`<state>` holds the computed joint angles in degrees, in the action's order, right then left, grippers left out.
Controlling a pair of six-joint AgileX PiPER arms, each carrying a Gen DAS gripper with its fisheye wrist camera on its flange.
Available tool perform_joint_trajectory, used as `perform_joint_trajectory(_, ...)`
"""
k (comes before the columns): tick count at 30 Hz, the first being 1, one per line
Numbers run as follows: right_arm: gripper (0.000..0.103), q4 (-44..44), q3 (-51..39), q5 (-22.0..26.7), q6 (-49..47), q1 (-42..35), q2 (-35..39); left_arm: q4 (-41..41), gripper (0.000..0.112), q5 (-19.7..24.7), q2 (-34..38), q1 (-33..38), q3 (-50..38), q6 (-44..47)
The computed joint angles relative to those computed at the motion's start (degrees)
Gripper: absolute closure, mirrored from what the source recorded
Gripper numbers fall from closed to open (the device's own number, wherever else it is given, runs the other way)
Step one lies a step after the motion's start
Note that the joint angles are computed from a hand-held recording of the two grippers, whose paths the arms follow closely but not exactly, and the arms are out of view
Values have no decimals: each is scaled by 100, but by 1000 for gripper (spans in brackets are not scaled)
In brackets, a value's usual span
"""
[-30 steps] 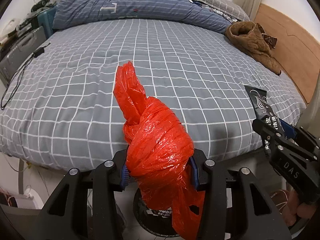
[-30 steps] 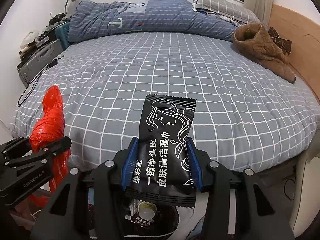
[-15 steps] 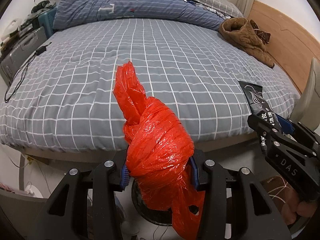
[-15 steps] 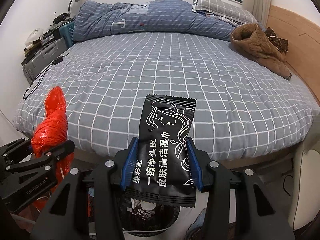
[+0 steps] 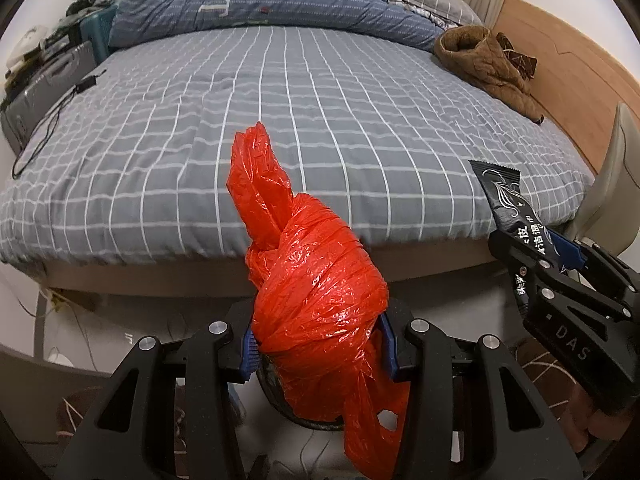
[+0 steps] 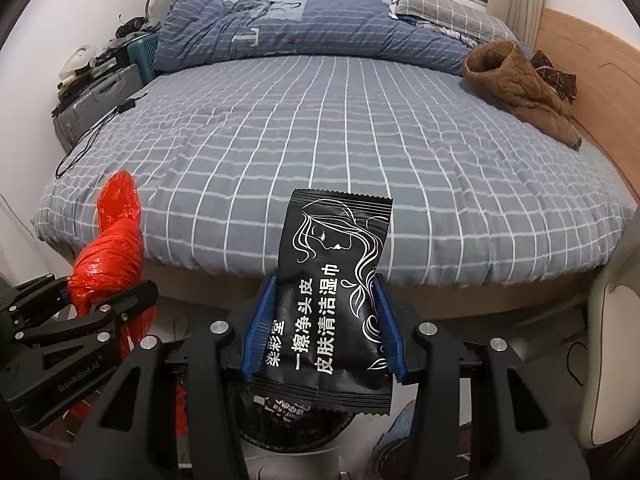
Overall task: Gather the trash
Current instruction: 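Carry the red bag and black packet off the bed down to the bin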
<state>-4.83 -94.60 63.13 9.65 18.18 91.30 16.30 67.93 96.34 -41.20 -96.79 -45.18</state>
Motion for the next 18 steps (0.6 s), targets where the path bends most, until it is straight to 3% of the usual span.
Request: perform_joint_trajectory(18, 57, -111, 2174, -890, 162, 156, -794, 151, 68, -633, -267, -504, 1417, -840)
